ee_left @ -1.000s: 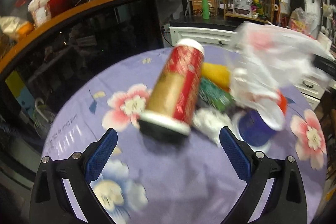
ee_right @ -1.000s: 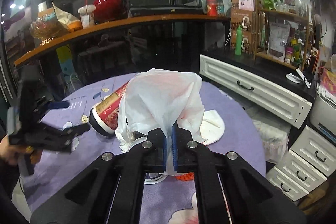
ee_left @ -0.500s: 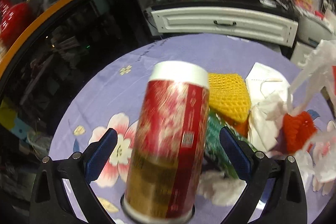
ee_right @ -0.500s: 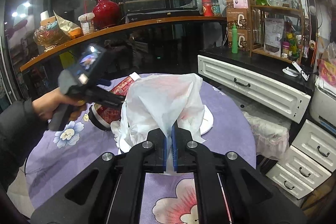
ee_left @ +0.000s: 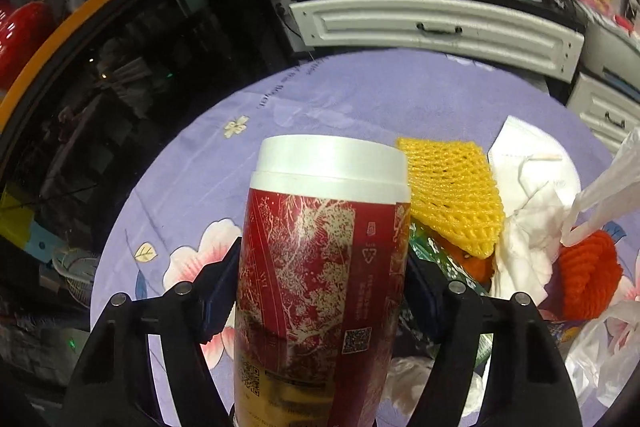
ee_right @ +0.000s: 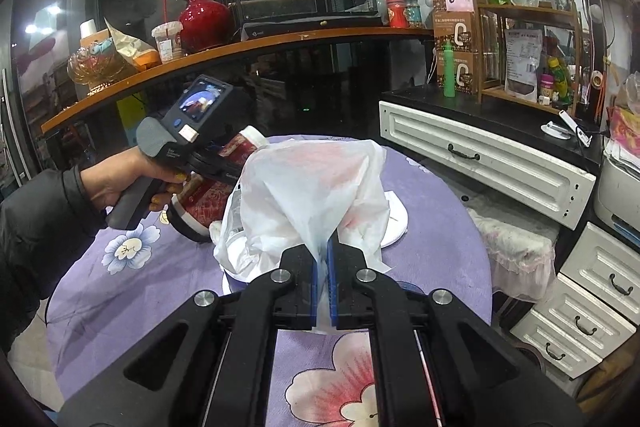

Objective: Collect trash
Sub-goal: 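Lift the red can and white bag and carry both to the bin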

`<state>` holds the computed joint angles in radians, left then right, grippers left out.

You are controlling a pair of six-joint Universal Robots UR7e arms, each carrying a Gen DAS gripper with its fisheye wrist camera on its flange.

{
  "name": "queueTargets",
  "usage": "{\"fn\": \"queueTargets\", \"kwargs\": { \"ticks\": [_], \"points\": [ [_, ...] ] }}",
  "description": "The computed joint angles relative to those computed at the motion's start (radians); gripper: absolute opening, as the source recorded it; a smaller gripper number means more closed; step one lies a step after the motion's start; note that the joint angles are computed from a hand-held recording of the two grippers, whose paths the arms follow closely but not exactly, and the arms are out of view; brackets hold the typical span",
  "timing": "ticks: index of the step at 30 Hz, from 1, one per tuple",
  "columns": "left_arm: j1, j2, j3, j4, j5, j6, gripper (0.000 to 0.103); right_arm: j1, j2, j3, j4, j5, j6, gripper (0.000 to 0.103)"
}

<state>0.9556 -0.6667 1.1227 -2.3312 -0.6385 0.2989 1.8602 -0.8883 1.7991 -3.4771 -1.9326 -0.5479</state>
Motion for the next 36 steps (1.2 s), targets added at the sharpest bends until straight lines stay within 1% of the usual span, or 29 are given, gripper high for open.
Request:
{"fn": "queueTargets", "kwargs": {
  "ticks": [3,5,10,13,17,21,27,32,36],
  "points": [
    [-0.013,-0.049,0.084,-0.102,-0.013,0.033,0.07,0.006,-0.011,0.02,-0.018,0.003,-0.007,0.005],
    [-0.025,-0.096,0.162,-0.188,-0.014,0.049,0.07,0.01,-0.019,0.037,-0.028,0.005,-0.008,0.005],
    [-0.053,-0.207,0.334,-0.349,-0.025,0.033,0.069,0.024,-0.039,0.087,-0.061,0.016,-0.007,0.005],
    [-0.07,-0.268,0.432,-0.433,-0.029,0.015,0.069,0.036,-0.047,0.117,-0.086,0.008,-0.013,0.005],
    [-0.095,-0.328,0.544,-0.547,-0.025,0.016,0.069,0.049,-0.06,0.166,-0.126,0.0,-0.012,0.005],
    [-0.122,-0.389,0.629,-0.565,-0.039,-0.038,0.069,0.056,-0.075,0.212,-0.156,-0.011,0.003,0.005],
    [-0.174,-0.456,0.73,-0.582,-0.066,-0.089,0.069,0.055,-0.112,0.292,-0.21,-0.022,0.03,0.005],
    [-0.235,-0.49,0.806,-0.604,-0.108,-0.122,0.069,0.038,-0.16,0.362,-0.255,-0.039,0.053,0.005],
    [-0.284,-0.493,0.839,-0.626,-0.166,-0.134,0.069,0.014,-0.217,0.432,-0.297,-0.064,0.057,0.005]
  ]
}}
